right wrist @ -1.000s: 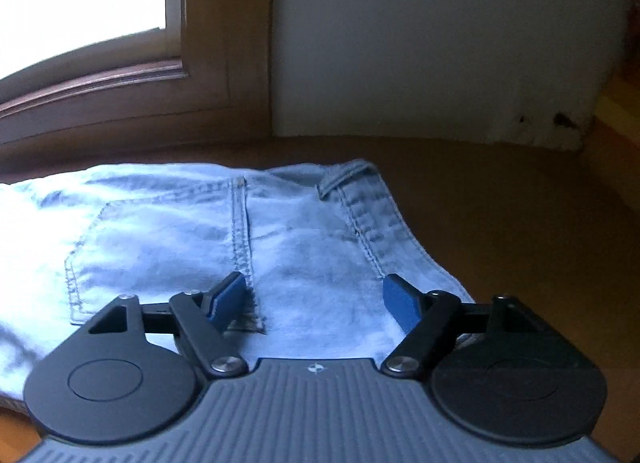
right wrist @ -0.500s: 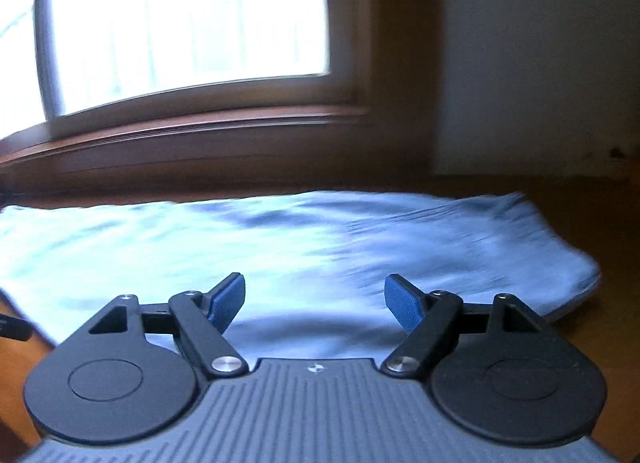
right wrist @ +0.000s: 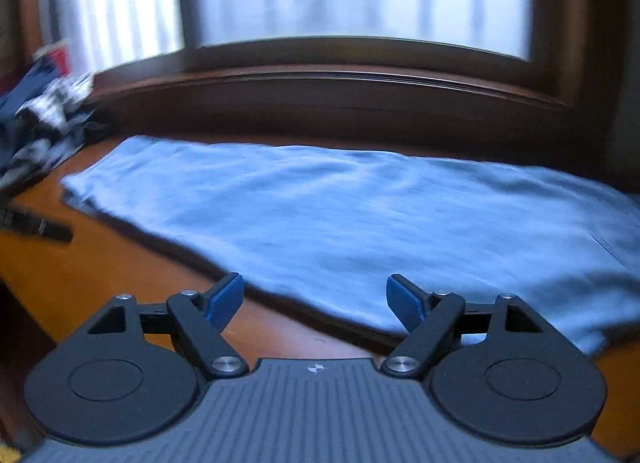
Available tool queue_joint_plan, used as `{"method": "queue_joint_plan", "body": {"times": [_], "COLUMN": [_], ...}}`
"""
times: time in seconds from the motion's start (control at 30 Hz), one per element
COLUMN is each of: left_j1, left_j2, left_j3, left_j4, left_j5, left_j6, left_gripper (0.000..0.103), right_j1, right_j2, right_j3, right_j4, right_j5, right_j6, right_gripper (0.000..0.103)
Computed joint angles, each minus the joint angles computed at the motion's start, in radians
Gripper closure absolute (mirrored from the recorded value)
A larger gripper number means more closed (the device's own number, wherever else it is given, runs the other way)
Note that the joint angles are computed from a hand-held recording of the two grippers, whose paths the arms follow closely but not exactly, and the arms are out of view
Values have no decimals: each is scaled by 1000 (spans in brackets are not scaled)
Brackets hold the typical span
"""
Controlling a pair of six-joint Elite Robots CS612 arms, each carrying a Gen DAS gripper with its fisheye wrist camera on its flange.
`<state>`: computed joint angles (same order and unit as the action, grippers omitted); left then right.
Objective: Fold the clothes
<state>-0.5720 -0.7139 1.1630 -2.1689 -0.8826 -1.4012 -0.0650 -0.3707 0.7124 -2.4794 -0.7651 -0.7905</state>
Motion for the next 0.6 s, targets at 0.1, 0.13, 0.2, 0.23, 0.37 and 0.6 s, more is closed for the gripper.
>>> {"method": "queue_joint_plan", "body": {"times": [0.1,0.13,0.2,0.23,0.37,0.6], "left_j1": [12,15,20,23,41,103], "left_j2": [-23,-34,-56,-64,-103,-144], "left_j3": [16,33,59,69,136,264], "left_j4": [71,66,90,104,63,-201], "left_j5": [-15,-16,-13,-10,-3,-18], "left_j6": [-67,-64,-59,-61,-27,268], "left_gripper": [1,1,1,1,1,1], "right_j1": [22,30,44,53,81,120], "right_j2": [15,24,29,31,16,-68], "right_j3": [-28,-45,-60,-68,-50,123], "right_j4": [38,58,140,181,227,54], "right_j5": [22,30,73,82,99,79], "right_j6": [-31,-36,-36,-50,-114,-126], "right_gripper": [22,22,22,22,22,21]}}
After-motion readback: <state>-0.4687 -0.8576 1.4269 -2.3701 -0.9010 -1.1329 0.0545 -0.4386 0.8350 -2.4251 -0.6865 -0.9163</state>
